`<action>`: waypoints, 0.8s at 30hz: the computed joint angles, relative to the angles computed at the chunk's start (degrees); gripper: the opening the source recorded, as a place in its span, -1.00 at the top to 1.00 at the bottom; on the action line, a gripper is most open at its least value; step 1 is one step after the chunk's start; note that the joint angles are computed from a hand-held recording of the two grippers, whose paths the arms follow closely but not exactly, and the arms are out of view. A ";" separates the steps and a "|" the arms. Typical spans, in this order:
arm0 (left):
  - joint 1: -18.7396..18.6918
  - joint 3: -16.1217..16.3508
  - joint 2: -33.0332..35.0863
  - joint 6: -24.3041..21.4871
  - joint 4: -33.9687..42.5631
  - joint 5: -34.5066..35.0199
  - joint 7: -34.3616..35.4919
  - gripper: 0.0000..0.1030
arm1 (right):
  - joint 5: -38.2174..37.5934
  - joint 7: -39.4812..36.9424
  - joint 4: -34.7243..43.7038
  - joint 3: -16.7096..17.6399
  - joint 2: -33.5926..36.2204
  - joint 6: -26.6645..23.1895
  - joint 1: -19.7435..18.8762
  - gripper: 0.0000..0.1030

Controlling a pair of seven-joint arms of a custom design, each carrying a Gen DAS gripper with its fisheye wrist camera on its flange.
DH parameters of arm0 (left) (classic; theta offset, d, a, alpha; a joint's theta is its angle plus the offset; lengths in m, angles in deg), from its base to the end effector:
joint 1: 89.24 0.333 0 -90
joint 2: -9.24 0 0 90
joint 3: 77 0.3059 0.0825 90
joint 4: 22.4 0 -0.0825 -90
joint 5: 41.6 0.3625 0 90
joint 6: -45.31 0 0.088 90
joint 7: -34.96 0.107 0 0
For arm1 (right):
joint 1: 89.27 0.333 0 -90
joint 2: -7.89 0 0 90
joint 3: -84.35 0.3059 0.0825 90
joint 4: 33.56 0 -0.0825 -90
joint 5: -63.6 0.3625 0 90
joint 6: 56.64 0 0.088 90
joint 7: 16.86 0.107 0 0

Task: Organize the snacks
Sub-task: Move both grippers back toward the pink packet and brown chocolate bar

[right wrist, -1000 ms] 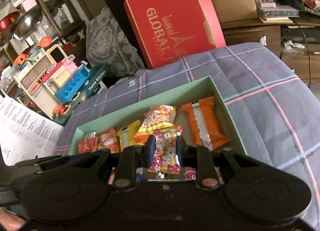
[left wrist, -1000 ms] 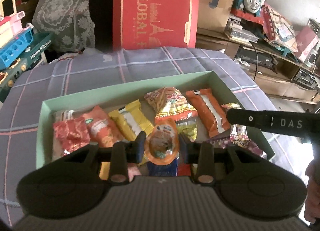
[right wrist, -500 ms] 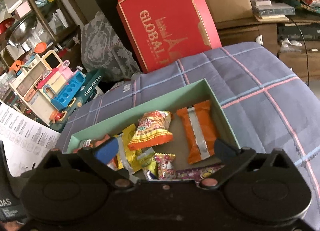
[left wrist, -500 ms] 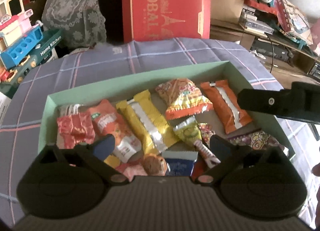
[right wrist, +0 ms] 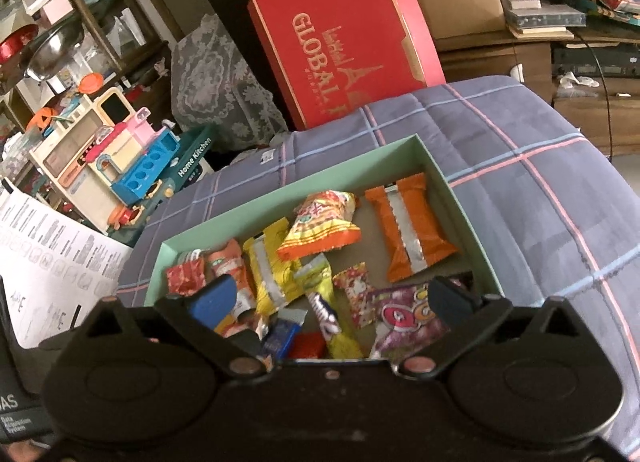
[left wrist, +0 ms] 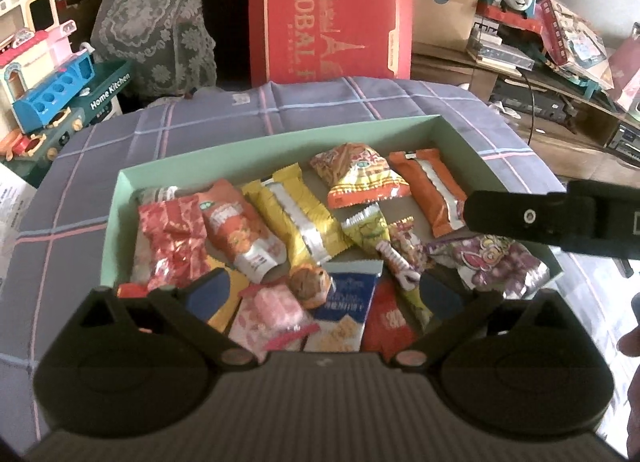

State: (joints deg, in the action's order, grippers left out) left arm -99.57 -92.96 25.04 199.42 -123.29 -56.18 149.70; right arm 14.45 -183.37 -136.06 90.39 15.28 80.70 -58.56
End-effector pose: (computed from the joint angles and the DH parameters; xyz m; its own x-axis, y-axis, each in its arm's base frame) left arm 0.6001 -0.2669 0.4889 -0.6243 -0.7805 0.0315 -0.6104 0.4622 -0.6433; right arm 0.5008 0.3627 0.5285 -0.4433 -0.8083 -0.3874 -0.5133 0.5833 -0.6296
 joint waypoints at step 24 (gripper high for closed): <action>1.89 4.85 -11.16 3.22 -19.89 -9.30 7.71 -1.00 | 2.15 4.60 -5.51 3.69 -0.76 0.95 3.70 -1.00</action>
State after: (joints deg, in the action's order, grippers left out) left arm -97.69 -88.11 13.88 202.64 -143.18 -65.48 157.41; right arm 16.59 -178.77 -141.57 94.08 14.52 81.65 -54.87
